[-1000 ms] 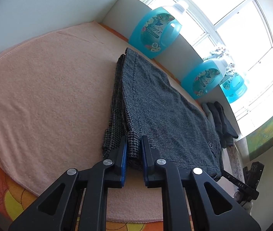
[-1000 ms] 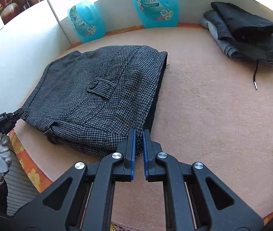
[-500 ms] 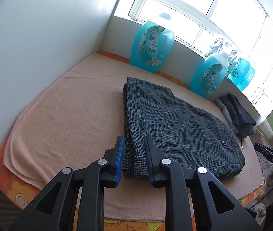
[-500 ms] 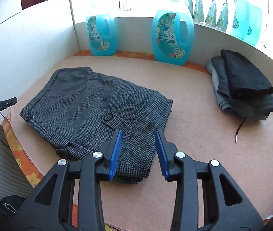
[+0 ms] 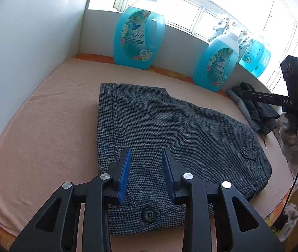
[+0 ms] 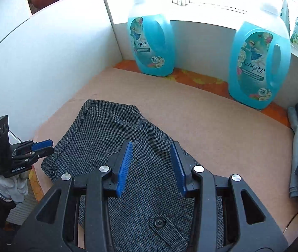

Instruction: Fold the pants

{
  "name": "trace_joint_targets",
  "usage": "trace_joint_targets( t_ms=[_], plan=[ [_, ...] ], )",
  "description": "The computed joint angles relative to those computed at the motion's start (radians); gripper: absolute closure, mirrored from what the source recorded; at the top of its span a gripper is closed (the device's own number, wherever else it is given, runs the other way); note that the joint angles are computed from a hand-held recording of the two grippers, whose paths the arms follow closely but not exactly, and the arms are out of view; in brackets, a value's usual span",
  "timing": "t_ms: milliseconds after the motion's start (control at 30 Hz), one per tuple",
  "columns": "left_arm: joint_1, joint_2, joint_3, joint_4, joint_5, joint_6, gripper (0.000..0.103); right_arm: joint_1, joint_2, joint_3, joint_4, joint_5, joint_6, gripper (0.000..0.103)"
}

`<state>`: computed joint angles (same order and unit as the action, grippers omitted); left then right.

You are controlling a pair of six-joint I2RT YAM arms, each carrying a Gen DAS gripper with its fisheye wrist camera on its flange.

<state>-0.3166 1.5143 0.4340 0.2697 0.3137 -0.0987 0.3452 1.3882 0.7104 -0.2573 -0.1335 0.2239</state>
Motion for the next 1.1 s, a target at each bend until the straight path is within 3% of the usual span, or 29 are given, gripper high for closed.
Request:
trace_joint_targets(
  t_ms=[167, 367, 500, 600, 633, 667, 700, 800, 900, 1033, 1100],
  plan=[
    [0.017, 0.12, 0.032, 0.029, -0.026, 0.022, 0.074, -0.024, 0.372, 0.239, 0.02, -0.077, -0.063, 0.063],
    [0.039, 0.183, 0.004, 0.092, -0.046, 0.052, 0.074, -0.06, 0.683, 0.484, -0.029, -0.198, -0.086, 0.06],
    [0.048, 0.178, -0.018, 0.117, -0.037, 0.061, 0.074, -0.069, 0.811, 0.585, -0.071, -0.272, -0.093, 0.055],
    [0.05, 0.182, -0.029, 0.138, -0.032, 0.061, 0.074, -0.066, 0.817, 0.58, -0.048, -0.324, -0.102, 0.054],
    [0.048, 0.179, -0.035, 0.145, -0.035, 0.062, 0.074, -0.058, 0.814, 0.572, -0.044, -0.329, -0.101, 0.056],
    [0.046, 0.177, -0.037, 0.147, -0.038, 0.063, 0.074, -0.044, 0.808, 0.564, -0.046, -0.325, -0.106, 0.07],
    [0.043, 0.175, -0.038, 0.147, -0.041, 0.062, 0.074, -0.022, 0.794, 0.546, -0.037, -0.29, -0.105, 0.09],
    [0.048, 0.176, -0.034, 0.146, -0.034, 0.067, 0.074, 0.078, 0.654, 0.392, 0.11, -0.068, -0.12, 0.096],
    [0.052, 0.184, -0.035, 0.158, -0.029, 0.075, 0.074, 0.199, 0.558, 0.273, 0.257, 0.258, -0.196, 0.098],
    [0.048, 0.181, -0.044, 0.167, -0.036, 0.072, 0.074, 0.192, 0.692, 0.425, 0.104, 0.369, -0.167, 0.096],
    [0.054, 0.184, -0.045, 0.171, -0.028, 0.07, 0.074, 0.154, 0.661, 0.398, 0.136, 0.32, -0.142, 0.092]
  ],
)
